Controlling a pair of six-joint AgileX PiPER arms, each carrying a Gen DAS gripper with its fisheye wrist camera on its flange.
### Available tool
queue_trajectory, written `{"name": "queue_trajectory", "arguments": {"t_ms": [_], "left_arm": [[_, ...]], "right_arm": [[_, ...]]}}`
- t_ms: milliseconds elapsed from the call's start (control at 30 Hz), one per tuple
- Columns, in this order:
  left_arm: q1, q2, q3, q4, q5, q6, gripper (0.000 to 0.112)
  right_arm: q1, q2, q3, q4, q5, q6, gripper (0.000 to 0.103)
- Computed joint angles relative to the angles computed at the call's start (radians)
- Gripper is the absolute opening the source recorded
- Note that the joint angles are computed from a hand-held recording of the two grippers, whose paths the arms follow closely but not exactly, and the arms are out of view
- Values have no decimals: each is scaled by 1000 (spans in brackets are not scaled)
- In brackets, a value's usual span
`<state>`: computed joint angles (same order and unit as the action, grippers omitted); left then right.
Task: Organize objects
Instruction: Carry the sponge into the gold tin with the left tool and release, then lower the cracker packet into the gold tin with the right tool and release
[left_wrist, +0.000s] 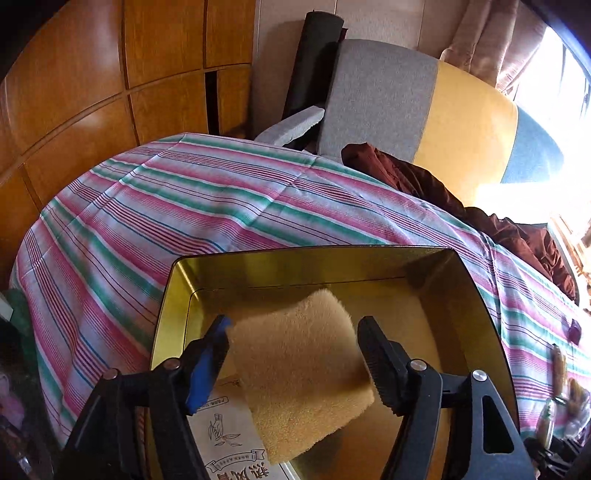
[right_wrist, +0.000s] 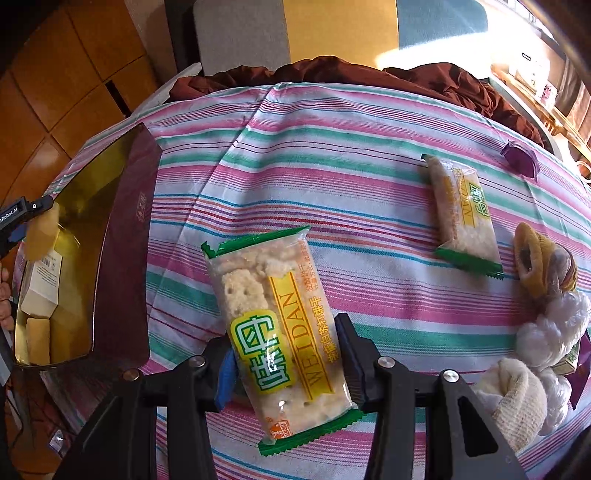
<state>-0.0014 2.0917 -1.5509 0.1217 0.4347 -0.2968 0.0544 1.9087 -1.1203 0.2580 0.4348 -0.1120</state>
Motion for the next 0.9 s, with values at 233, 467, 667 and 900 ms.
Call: {"name": "queue_trajectory", "arguments": {"t_ms": [233, 467, 667, 900], "left_arm": [[-2, -67, 123, 161, -72, -148, 88], [-4, -243, 344, 369, -213, -364, 90], [5, -372, 490, 355, -278, -372, 92], [24, -434, 570, 282, -298, -301, 92]], "right_arm": [[3, -2, 10, -18, -16, 10, 48], [14, -5, 15, -50, -25, 58, 48], [19, -5, 2, -34, -20, 80, 47], [49, 1, -23, -58, -7, 132, 47]]}}
